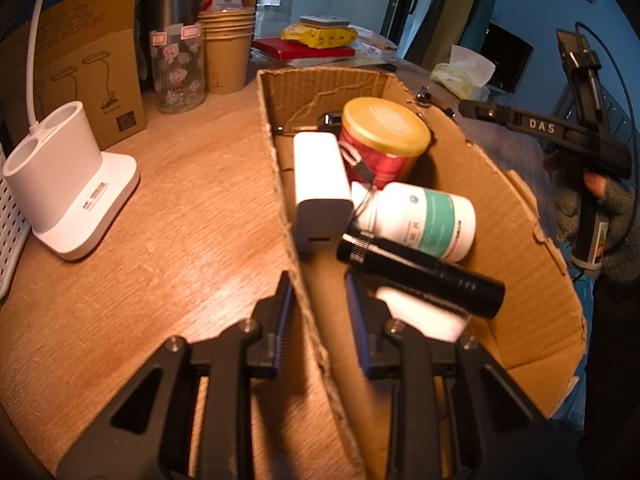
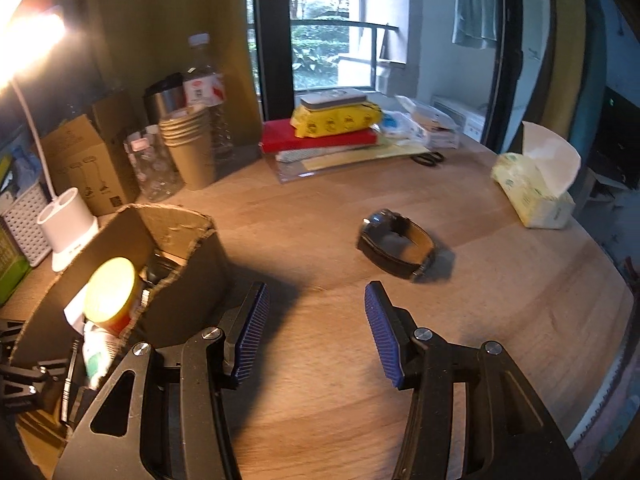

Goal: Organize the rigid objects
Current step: 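Move the right tool to the brown wristwatch and close on its strap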

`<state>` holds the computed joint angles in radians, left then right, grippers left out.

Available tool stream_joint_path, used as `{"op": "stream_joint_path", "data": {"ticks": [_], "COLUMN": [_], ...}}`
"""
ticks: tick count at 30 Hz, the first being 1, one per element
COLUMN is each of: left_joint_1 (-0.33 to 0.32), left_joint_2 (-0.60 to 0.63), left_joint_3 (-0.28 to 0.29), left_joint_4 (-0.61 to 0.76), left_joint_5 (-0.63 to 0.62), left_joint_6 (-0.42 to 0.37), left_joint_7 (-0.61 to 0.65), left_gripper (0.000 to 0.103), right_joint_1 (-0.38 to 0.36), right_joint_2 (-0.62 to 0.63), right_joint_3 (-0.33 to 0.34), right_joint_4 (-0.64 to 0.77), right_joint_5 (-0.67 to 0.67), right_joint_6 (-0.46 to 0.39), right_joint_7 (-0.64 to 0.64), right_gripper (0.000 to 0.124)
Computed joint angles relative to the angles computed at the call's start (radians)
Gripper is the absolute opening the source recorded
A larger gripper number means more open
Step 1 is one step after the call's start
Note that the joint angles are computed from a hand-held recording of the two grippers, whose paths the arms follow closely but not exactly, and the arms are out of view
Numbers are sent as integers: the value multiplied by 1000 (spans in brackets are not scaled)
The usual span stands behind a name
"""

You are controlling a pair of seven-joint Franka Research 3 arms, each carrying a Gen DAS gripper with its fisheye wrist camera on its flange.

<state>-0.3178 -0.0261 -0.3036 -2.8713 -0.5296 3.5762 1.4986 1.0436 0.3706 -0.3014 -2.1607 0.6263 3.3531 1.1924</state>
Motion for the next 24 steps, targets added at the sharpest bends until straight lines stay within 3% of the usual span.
{"op": "stream_joint_path", "data": {"ticks": [6, 9, 24], "left_joint_1": [0, 0, 1], "left_joint_2": [0, 0, 0], "left_joint_3": [1, 0, 1], "left_joint_4": [0, 0, 0], "left_joint_5": [2, 2, 2], "left_joint_6": [0, 0, 0], "left_joint_7": [-1, -1, -2], "left_gripper": [28, 28, 28], "right_joint_1": [127, 177, 182], "right_joint_2": [48, 85, 232], "right_joint_3": [-148, -216, -327], "right_joint_4": [13, 33, 176], "right_joint_5": [44, 38, -133], "right_joint_6": [-18, -37, -149], "right_joint_7": [6, 38, 250], "right_gripper": [54, 64, 68]}}
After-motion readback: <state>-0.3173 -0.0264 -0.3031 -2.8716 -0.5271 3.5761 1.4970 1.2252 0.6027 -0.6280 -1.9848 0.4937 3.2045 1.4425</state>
